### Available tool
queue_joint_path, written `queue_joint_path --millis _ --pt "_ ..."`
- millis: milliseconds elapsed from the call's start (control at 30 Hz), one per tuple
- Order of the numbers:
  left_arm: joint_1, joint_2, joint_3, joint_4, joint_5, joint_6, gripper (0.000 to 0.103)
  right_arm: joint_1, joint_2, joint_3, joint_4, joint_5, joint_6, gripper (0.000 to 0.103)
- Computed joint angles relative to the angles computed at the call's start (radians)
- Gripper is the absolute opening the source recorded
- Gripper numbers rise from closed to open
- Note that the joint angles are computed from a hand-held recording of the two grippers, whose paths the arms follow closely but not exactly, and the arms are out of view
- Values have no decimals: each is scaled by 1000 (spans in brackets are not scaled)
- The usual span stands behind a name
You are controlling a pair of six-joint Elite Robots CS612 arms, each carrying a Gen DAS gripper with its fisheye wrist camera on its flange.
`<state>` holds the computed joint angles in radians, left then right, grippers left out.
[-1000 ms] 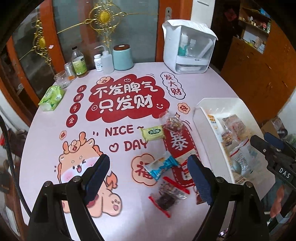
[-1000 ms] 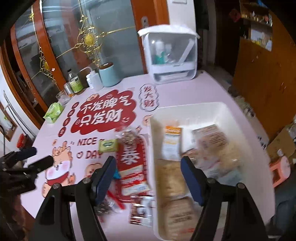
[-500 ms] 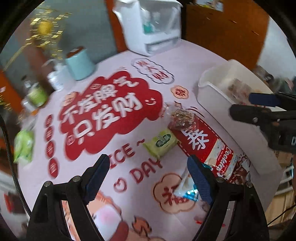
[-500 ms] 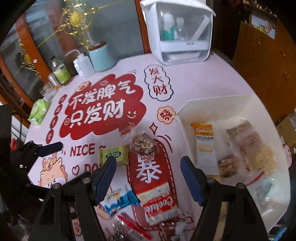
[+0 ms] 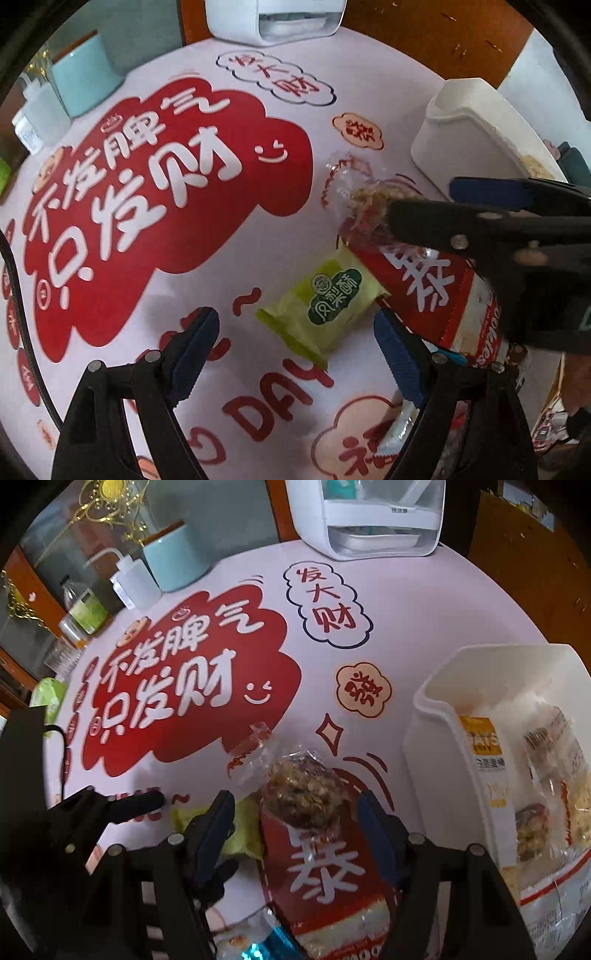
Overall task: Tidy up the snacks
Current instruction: 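Grasp the green pastry packet with the left gripper while the right grasps the clear nut bag, then carry both packets into the white tray and open both grippers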
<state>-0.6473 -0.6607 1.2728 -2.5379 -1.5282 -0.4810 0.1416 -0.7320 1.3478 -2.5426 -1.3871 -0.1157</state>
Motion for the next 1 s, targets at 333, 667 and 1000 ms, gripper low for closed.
queue_joint_path --millis 333,667,1000 --pt "-5 16 -5 -49 18 14 85 -9 25 -20 8 41 27 56" --pt "-26 20 -23 -12 103 47 48 -16 13 6 4 103 6 50" --pt "-28 -56 83 -21 109 -121 38 -41 -50 102 4 237 33 0"
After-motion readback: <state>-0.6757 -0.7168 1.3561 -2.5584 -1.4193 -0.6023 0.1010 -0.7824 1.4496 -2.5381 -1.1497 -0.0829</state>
